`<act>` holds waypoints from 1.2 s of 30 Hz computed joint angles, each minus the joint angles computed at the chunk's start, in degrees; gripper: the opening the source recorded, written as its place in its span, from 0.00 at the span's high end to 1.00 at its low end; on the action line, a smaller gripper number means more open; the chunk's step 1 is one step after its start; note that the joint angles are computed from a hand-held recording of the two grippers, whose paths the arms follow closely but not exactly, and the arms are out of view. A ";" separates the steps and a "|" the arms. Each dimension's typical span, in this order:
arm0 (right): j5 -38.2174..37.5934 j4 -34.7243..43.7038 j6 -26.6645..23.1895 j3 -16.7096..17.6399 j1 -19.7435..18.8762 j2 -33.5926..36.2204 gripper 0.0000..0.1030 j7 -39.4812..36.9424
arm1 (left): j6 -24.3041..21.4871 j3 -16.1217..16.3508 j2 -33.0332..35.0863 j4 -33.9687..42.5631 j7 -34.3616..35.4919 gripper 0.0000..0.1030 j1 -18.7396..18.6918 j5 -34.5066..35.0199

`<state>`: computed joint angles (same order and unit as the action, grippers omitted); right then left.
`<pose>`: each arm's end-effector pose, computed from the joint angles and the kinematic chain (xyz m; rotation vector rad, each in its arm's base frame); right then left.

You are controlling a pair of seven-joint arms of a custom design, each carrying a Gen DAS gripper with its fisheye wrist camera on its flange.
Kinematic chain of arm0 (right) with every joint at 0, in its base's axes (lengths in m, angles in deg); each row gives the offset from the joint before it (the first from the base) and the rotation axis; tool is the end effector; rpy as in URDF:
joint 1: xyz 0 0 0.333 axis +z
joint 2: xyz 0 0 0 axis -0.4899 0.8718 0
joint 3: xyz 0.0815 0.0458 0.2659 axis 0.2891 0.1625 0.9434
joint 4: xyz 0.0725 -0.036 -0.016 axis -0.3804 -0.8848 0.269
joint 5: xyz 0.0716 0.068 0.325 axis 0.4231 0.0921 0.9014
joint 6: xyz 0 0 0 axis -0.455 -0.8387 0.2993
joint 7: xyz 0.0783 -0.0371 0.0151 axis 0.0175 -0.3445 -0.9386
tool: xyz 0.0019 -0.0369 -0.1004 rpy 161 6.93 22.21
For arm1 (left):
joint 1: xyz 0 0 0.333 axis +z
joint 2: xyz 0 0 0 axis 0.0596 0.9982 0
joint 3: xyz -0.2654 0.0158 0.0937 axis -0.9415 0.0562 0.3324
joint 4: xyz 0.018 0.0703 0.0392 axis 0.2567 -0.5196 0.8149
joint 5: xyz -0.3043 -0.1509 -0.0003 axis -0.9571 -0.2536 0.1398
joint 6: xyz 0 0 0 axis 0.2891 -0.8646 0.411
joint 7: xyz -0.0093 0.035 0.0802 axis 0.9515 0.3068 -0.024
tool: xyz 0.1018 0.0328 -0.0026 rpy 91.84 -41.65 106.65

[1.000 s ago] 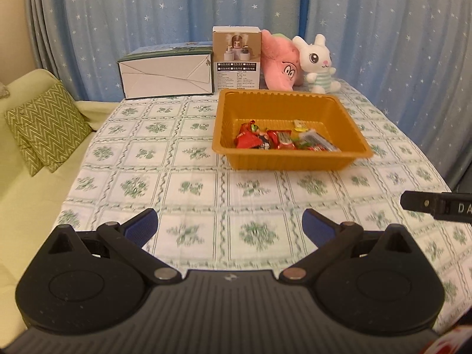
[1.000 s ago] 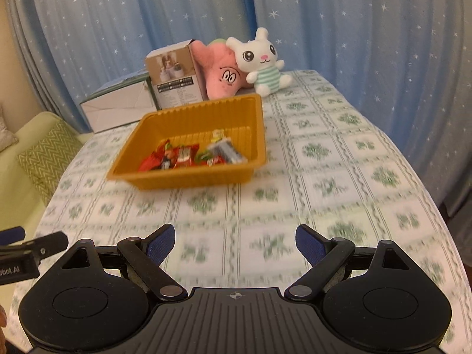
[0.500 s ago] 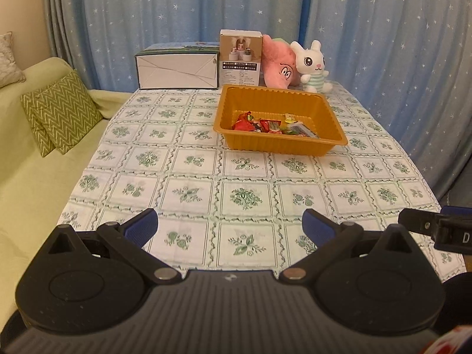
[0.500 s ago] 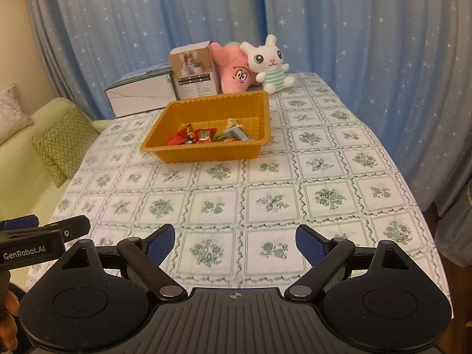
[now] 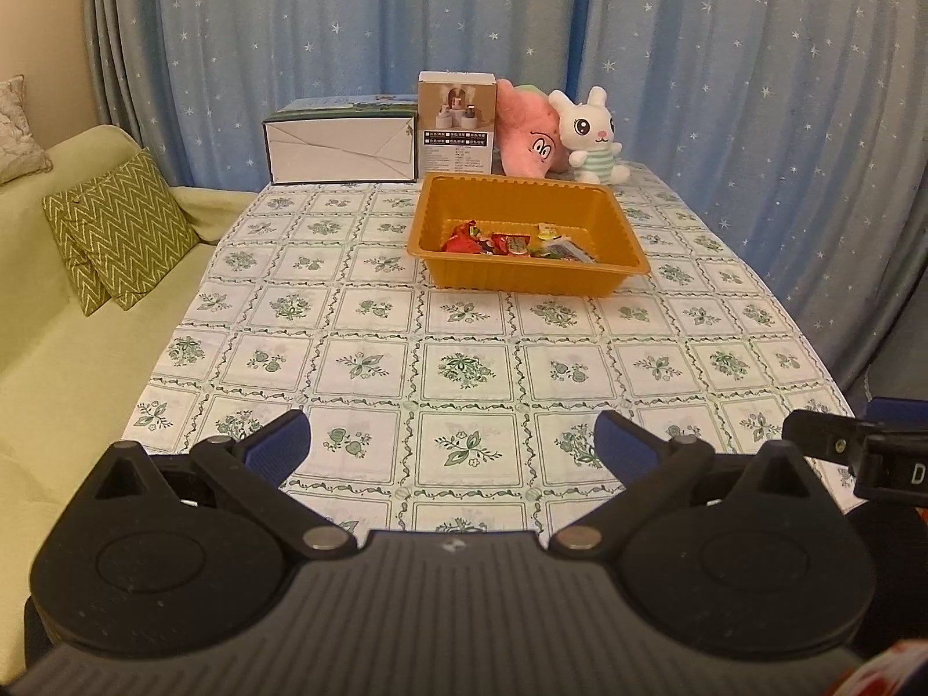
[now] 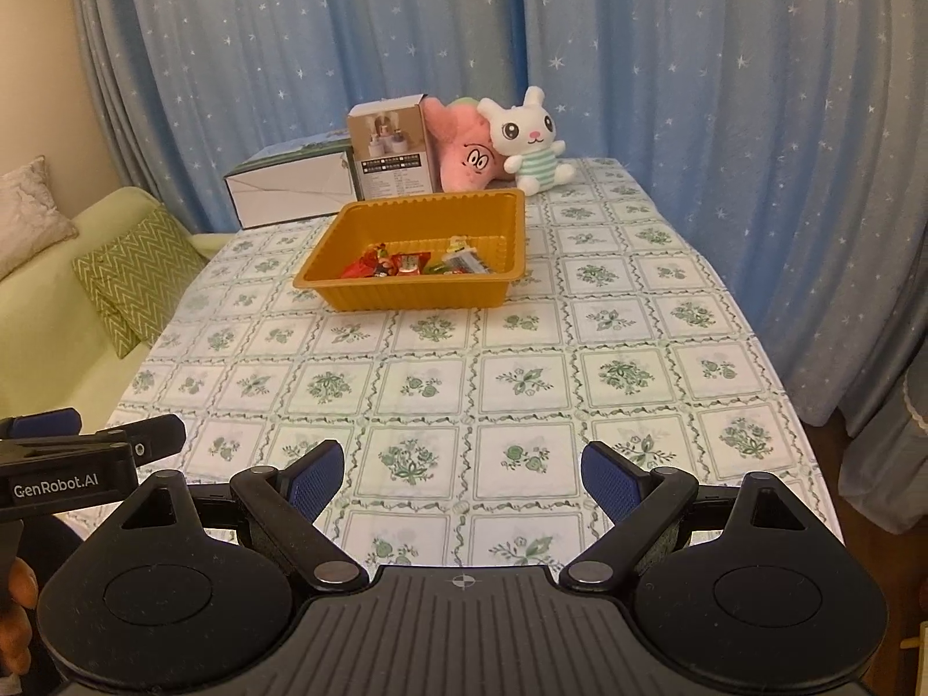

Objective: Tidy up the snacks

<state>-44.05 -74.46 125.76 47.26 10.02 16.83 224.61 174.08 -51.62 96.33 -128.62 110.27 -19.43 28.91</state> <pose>0.5554 0.4067 0.3742 -1.5290 1.8180 -0.6236 0.6083 -0.1686 0.3816 -1.5708 1.9162 -0.8729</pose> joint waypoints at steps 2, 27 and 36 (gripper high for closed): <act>-0.75 -1.12 -0.15 -0.40 0.57 -0.88 0.14 0.99 | 0.51 -0.19 -0.80 -1.16 0.29 0.00 0.13 0.12; -6.81 -5.06 -1.69 1.54 0.04 -4.47 0.14 5.61 | 2.82 -2.11 -3.68 -5.16 4.48 0.00 0.38 -3.78; -6.38 -4.76 -1.38 1.62 -0.01 -4.04 0.14 5.50 | 3.23 -2.75 -3.69 -5.48 5.30 0.00 0.73 -4.47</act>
